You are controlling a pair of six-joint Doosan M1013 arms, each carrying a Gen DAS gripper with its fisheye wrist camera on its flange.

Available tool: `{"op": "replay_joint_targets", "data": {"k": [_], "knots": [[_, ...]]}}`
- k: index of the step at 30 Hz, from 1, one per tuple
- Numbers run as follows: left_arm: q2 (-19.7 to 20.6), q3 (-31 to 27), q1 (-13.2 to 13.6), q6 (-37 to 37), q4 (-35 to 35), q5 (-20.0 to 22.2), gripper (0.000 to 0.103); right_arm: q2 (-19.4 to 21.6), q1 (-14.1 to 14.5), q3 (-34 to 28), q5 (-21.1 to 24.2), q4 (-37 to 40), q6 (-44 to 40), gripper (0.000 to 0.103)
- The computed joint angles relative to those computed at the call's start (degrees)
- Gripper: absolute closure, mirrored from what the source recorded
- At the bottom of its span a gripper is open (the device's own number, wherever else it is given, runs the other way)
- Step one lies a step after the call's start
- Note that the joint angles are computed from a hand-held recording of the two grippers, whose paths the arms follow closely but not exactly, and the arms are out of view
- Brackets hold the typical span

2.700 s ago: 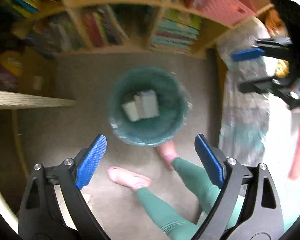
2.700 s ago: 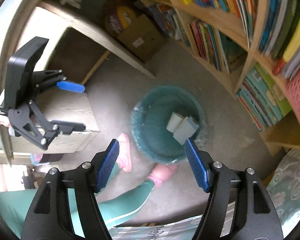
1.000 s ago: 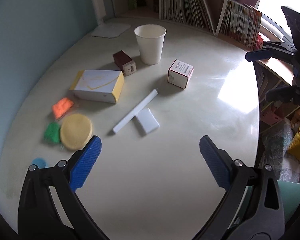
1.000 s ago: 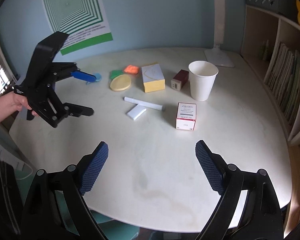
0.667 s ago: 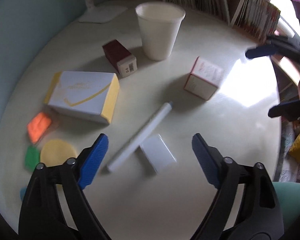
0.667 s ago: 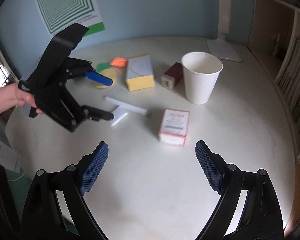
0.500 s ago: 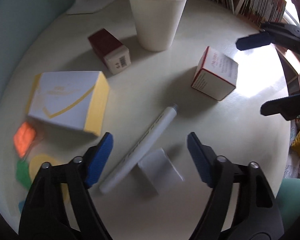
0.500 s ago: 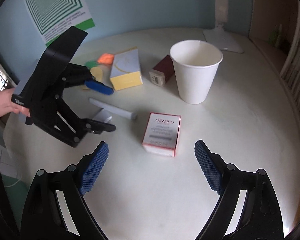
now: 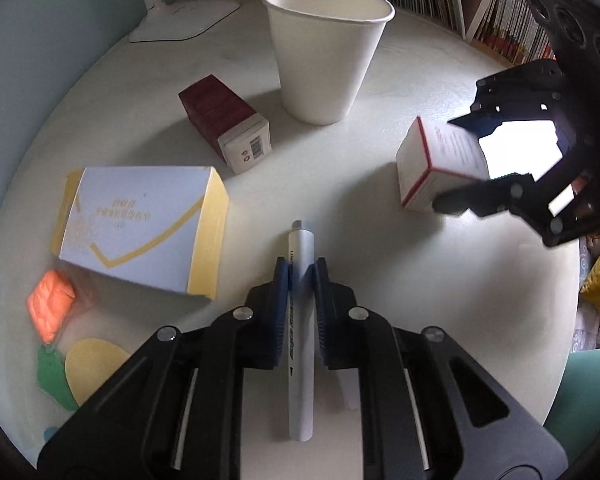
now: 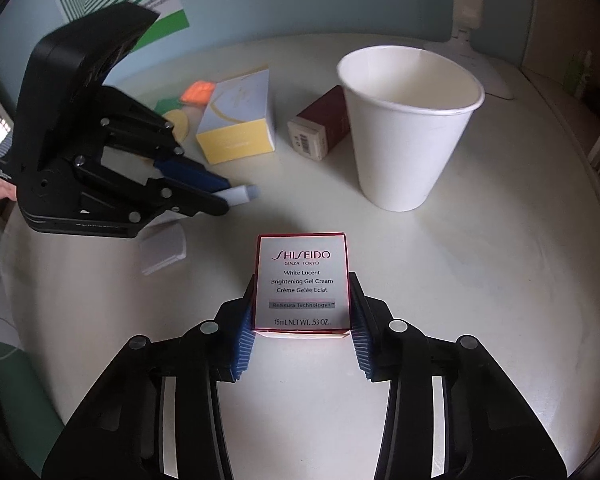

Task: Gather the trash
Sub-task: 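Grasp the white pen with the left tool while the right tool grasps the Shiseido box, then carry the pen and Shiseido box to the green bin and release both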

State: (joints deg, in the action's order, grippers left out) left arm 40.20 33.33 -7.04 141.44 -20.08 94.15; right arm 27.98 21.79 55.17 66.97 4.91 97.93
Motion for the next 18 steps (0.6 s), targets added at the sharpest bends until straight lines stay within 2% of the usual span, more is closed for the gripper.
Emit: {"op": "replay_joint_targets", "data": {"k": [3,14,17,18], "knots": [[0.46,-1.54,0.49,-1.48,-1.42,1.66,0.092,-0.98,-0.11,0.80,-1.25,-0.10,0.78,0.061],[-2.45,-2.10,0.27,2.18,-3.73,0.75,0.092,-5.08,0.98,3.46,-2.41,-3.62,4.39,0.062],[-5.68,2.59,0.26,5.46,-4.96,-3.37,0.092,-6.94,1.89,5.38,-2.78,-5.86,6.67,0.062],[-5.79,2.48,0.29,5.76,-5.23,-3.21,0.092,-7.79,2.30,6.34,-2.96,-6.81,7.87,0.062]]}}
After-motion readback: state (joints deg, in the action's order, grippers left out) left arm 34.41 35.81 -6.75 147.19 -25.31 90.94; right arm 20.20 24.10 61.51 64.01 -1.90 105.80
